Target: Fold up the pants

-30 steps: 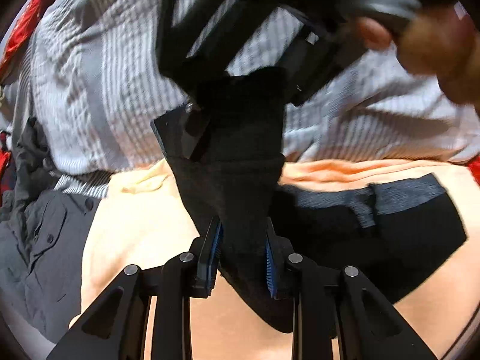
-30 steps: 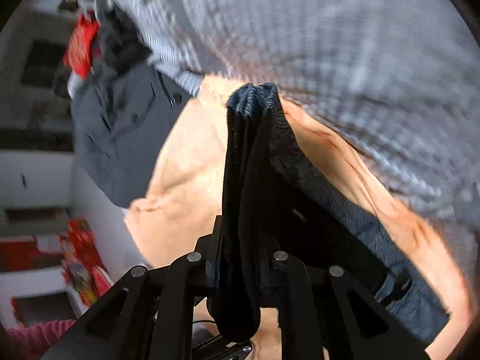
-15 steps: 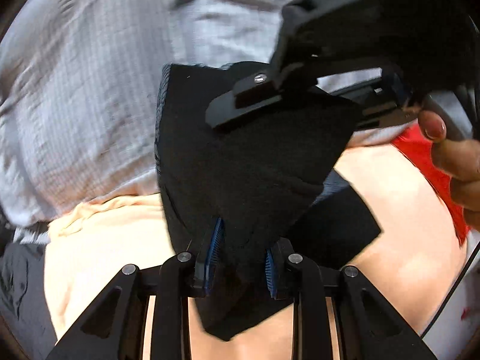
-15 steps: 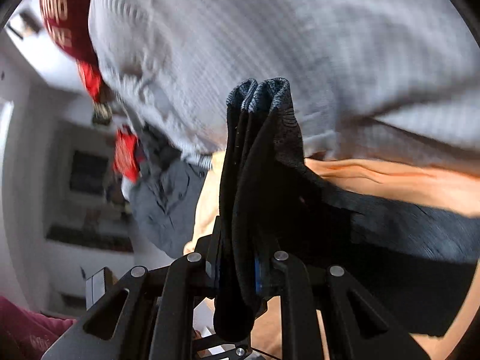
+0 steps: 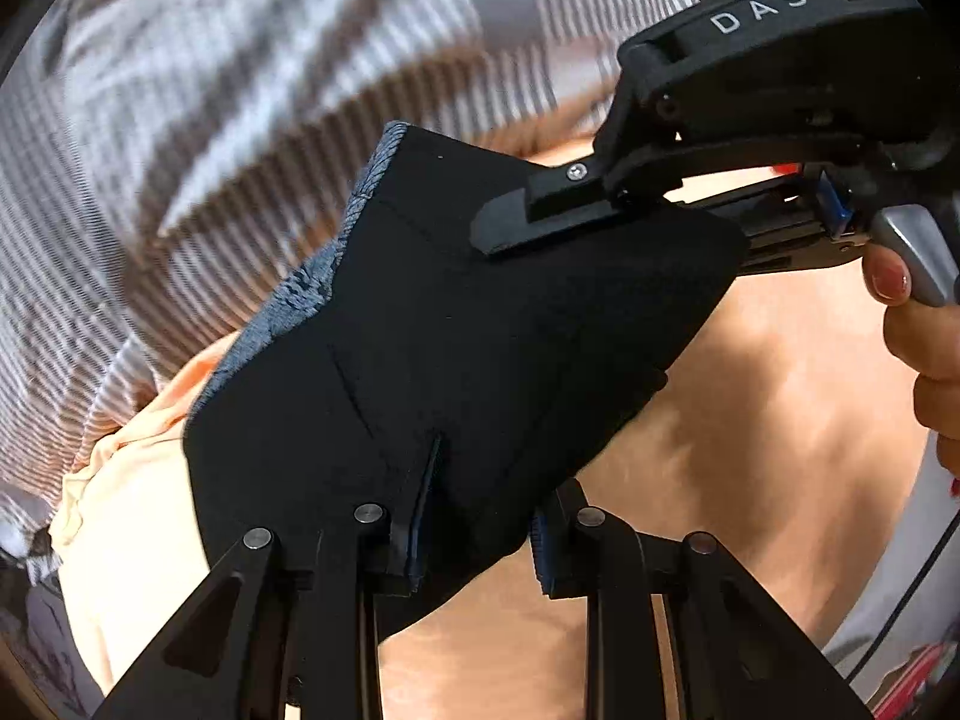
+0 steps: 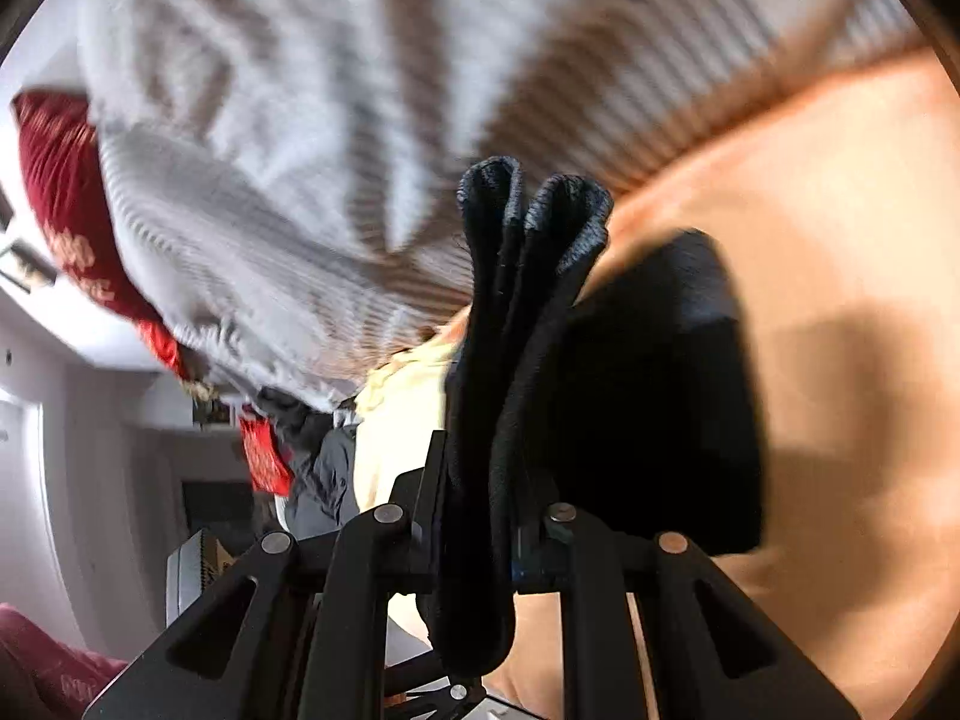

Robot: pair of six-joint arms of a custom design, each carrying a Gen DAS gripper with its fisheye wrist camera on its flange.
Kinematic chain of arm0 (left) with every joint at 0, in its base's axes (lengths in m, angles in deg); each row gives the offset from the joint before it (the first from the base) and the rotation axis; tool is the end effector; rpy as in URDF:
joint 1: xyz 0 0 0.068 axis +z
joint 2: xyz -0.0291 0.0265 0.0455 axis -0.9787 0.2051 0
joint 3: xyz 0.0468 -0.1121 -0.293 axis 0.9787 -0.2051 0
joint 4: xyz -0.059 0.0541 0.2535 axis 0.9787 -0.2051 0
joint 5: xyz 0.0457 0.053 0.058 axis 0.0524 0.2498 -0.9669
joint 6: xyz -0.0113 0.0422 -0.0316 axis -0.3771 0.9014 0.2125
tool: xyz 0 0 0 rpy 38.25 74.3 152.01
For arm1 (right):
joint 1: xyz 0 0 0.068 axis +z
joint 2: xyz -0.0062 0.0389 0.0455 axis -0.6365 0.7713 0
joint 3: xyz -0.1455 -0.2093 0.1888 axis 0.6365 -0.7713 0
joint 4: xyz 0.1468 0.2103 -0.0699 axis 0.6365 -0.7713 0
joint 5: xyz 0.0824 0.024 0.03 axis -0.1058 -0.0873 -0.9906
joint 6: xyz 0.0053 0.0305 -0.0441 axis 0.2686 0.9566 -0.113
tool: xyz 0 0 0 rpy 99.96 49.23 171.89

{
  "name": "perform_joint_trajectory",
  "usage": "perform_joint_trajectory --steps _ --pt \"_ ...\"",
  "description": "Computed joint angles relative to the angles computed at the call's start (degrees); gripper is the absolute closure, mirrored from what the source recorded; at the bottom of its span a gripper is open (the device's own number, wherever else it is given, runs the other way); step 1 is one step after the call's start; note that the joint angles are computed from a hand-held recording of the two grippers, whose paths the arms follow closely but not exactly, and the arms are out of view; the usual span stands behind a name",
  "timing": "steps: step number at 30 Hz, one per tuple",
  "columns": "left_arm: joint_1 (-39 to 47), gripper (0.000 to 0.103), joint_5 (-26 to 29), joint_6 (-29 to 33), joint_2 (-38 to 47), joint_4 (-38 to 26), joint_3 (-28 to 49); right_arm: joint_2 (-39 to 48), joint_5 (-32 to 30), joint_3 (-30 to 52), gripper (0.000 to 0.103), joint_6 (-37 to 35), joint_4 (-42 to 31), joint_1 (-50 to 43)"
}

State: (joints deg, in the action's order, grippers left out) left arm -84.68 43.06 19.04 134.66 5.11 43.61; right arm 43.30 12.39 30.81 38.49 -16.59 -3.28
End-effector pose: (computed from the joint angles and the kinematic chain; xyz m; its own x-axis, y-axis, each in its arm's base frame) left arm 0.1681 -0.0250 0.2419 -0.6491 0.6749 -0.3510 0.6999 0.7106 0.0721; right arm 0.2199 0.1778 0.2333 -0.8921 0.4519 0.0025 0.2536 0.4959 0.8305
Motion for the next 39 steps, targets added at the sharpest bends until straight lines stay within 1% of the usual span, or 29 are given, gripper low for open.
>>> perform_joint_trajectory --steps 4,8,9,10,11,12,13,14,16,19,20,23,25,27,29,31,32,33,34,36,37,39 --pt "-4.74 0.076 -4.44 -2.17 -0.67 2.87 -3.44 0.6 -1.1 -7.04 0.087 1.85 7.66 -1.18" --pt "-7.33 0.076 -7.18 -3.56 -1.73 2.8 -4.18 1.88 -2.27 -9.94 0.087 1.81 10.41 -2.05" --pt "-7.11 0.072 -7.29 -3.26 -1.96 2.28 -3.95 2.13 -2.32 -9.5 0.084 1.46 9.75 -2.0" --pt "-6.59 0.071 -7.12 -3.05 -2.02 1.47 -3.56 1.91 -2.43 -8.59 0.078 0.56 7.6 -2.11" --pt "-4.92 0.068 -6.04 -2.2 -1.48 0.32 -2.79 1.76 -2.55 -7.48 0.075 -0.49 5.13 -2.25" --pt "-2.41 0.061 -4.37 -0.9 -0.94 -1.74 -1.53 1.67 -2.28 -6.11 0.073 -1.93 1.98 -2.24" --pt "-1.44 0.056 -3.43 -0.65 -0.91 -3.47 -0.6 1.64 -2.37 -4.4 0.069 -3.82 -1.56 -2.42" --pt "0.83 0.053 -1.87 0.65 -0.73 -5.39 0.55 0.81 -2.34 -4.0 0.069 -5.29 -4.22 -2.7" --pt "6.9 0.053 2.05 4.85 0.07 -9.59 3.16 -0.21 -0.87 -0.84 0.069 -8.29 -11.95 -2.84" --pt "14.03 0.053 4.77 7.53 0.95 -12.1 6.64 -1.11 6.76 6.21 0.068 -14.17 -25.07 -1.85" --pt "16.55 0.053 5.51 7.6 2.28 -12.16 7.9 -0.84 9.02 8.77 0.068 -16.15 -27.82 -1.69" --pt "22.55 0.053 6.11 3.59 8.6 -10.34 11.73 1.71 10.39 13.37 0.068 -18.72 -29.59 -2.8" --pt "25.33 0.053 4.68 -1.54 14.65 -7.34 13.82 5.82 11.0 17.55 0.068 -20.97 -30.62 -3.67" --pt "28.08 0.053 3.75 -4.98 18.95 -3.8 15.0 9.8 11.82 21.59 0.068 -22.91 -32.62 -4.34" --pt "29.5 0.053 2.5 -6.25 21.8 -0.97 15.53 13.56 11.65 24.26 0.068 -24.26 -32.62 -5.4" --pt "30.52 0.053 1.96 -6.79 23.32 0.37 15.42 15.72 11.01 25.66 0.069 -25.57 -32.7 -6.03" --pt "31.02 0.053 1.98 -6.89 24.22 0.81 15.32 16.86 10.95 26.75 0.071 -26.18 -33.14 -5.95" --pt "31.24 0.053 1.94 -6.92 24.72 0.89 15.16 17.7 10.0 27.6 0.084 -26.95 -33.39 -5.88" --pt "31.44 0.053 2.05 -6.8 25.16 0.81 14.89 18.28 10.2 28.76 0.094 -27.78 -34.93 -5.38" --pt "31.42 0.053 2.38 -5.88 25.65 0.91 13.7 18.5 12.26 30.41 0.096 -29.24 -38.3 -4.05" --pt "30.94 0.053 2.31 -5.81 28.0 2.46 14.03 18.28 13.05 30.54 0.096 -29.43 -39.32 -3.67" --pt "30.37 0.053 2.02 -4.55 26.49 4.32 11.21 17.24 13.96 29.11 0.096 -28.98 -40.48 -3.25"
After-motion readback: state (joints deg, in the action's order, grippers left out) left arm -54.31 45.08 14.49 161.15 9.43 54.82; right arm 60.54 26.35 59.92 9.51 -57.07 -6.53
